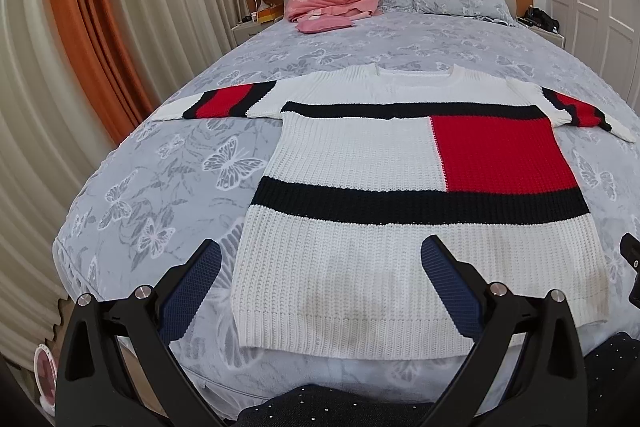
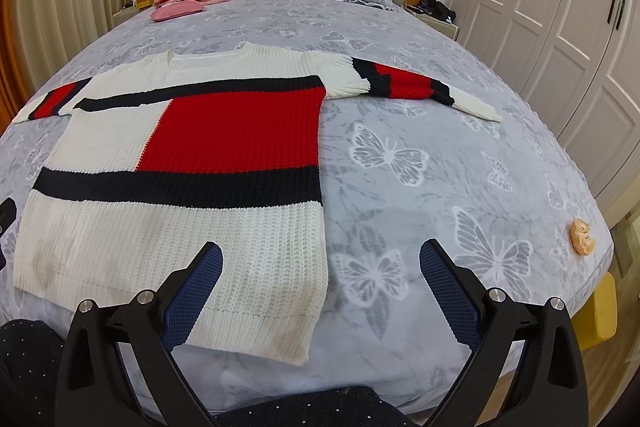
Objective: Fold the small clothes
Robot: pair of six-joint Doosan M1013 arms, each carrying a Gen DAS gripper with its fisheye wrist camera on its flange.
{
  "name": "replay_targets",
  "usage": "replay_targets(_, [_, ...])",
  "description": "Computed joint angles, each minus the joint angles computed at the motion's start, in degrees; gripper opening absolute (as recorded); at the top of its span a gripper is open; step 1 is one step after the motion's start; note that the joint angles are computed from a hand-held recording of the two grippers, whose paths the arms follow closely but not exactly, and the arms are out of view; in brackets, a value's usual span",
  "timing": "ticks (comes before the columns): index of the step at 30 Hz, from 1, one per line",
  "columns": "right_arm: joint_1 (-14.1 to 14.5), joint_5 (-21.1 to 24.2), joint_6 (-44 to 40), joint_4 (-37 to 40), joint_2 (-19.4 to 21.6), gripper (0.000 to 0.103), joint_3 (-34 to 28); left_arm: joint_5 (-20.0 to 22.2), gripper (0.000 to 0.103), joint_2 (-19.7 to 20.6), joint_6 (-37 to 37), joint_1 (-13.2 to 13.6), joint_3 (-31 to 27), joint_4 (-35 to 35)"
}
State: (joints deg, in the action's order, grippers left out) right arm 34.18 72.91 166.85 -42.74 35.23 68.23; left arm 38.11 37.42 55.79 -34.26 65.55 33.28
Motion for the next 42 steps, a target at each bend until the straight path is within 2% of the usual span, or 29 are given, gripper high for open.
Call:
replay_targets(24, [-0.07, -0.15, 0.01, 0.34, -0.12, 0.097, 0.14, 0.41, 0.098, -0.09, 0.35, 0.02, 0.08, 0.10])
replay_targets(27, [-0.69, -1.90, -0.31, 2.63, -0.73, 0.097, 0.68, 0.80, 0.098, -0.03, 1.46, 0.14, -0.18, -1.16])
replay_targets(29, [-2.03, -6.57, 0.25, 6.34, -2.50, 0.097, 2.77, 1.46, 0.098, 0.25, 4.52, 0.59, -1.06, -4.89])
replay_targets(31, [-4.08, -14.72, 3.63, 9.05, -5.53, 0.097, 7.17, 2.21, 0.098, 0.66, 9.22, 1.79, -2.61, -12.51])
replay_targets(32, [-4.99, -15.93, 4.91, 9.35, -6.32, 0.097, 8.34, 2.06, 0.098, 0.71, 10.46, 2.24, -2.99, -15.35])
replay_targets(34, [-7.44, -14.92, 5.87, 10.17, -7.27, 0.097, 9.57, 1.29, 0.098, 0.99, 10.46, 3.35, -3.90, -19.90])
replay_targets(37, [-12.09, -14.45, 6.97, 9.48, -8.75, 0.097, 11.73, 2.85, 0.098, 2.87, 9.05, 3.21, -7.50, -20.12])
replay_targets(40, [-17.59, -15.88, 8.00, 9.56, -9.59, 0.097, 13.24, 3.93, 0.098, 5.67, 10.50, 2.23, -12.37, -18.95])
replay_targets(42, [-21.73, -18.38, 10.18, 10.09, -9.90, 0.097, 14.30, 5.25, 0.098, 7.97, 12.75, 1.44, -16.13, -19.29])
